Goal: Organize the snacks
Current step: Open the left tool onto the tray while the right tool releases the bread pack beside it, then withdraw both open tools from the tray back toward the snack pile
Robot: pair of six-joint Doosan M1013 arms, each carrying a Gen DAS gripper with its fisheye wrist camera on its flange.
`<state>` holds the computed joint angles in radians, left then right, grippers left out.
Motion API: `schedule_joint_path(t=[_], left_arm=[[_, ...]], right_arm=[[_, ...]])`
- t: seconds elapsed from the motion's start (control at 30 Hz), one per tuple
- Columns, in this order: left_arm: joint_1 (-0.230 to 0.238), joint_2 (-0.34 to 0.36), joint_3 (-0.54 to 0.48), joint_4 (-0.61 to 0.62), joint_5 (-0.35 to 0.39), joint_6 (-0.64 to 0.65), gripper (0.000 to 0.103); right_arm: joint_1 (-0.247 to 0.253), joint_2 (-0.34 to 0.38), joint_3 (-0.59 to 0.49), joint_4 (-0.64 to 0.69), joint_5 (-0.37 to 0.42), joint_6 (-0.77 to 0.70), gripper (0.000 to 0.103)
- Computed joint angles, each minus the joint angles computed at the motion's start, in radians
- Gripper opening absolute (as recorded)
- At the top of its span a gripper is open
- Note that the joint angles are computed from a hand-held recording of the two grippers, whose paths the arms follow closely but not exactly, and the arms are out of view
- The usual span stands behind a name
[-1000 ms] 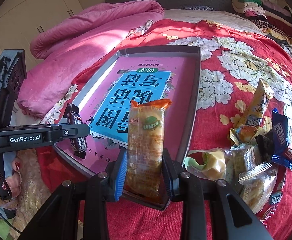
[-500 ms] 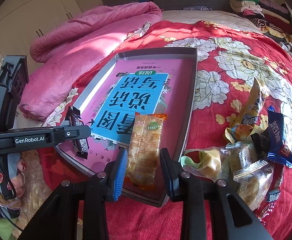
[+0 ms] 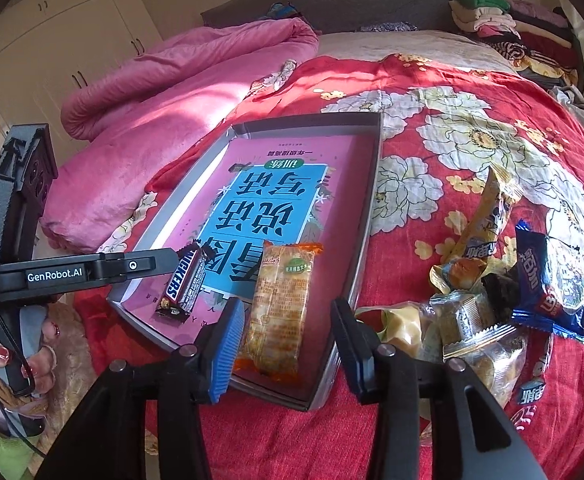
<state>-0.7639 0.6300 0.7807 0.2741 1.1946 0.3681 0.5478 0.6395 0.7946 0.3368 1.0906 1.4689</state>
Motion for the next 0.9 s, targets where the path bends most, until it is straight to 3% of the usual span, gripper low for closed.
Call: schedule_joint_path(t=[0.27,0.4,0.57,0.9], left_arm=[[-0.014,-0.007,0.0,0.071,-0.052,0.002,0.059],[-0.023,0.007,-0.028,0.098,-0.035,0.031,0.069],[-0.029,0.017,-0.049,0.11,-0.029,0.06,0.071],[-0.042,0.008,-0.046,0.16,-0.072,0.055,0.076]], right_arm=[[0.0,-0.026,0.032,-0.004,-0.055,-0.032,0.05],[0.001,-0.043,0.052,-0.017,-0.094,-0.035,0.055],[0.0,-0.056,0.066,-0.033,-0.135,-0.026,0.064],[-0.004,-0.075,0.084,-0.051,-0.182,-0.012,0.07]])
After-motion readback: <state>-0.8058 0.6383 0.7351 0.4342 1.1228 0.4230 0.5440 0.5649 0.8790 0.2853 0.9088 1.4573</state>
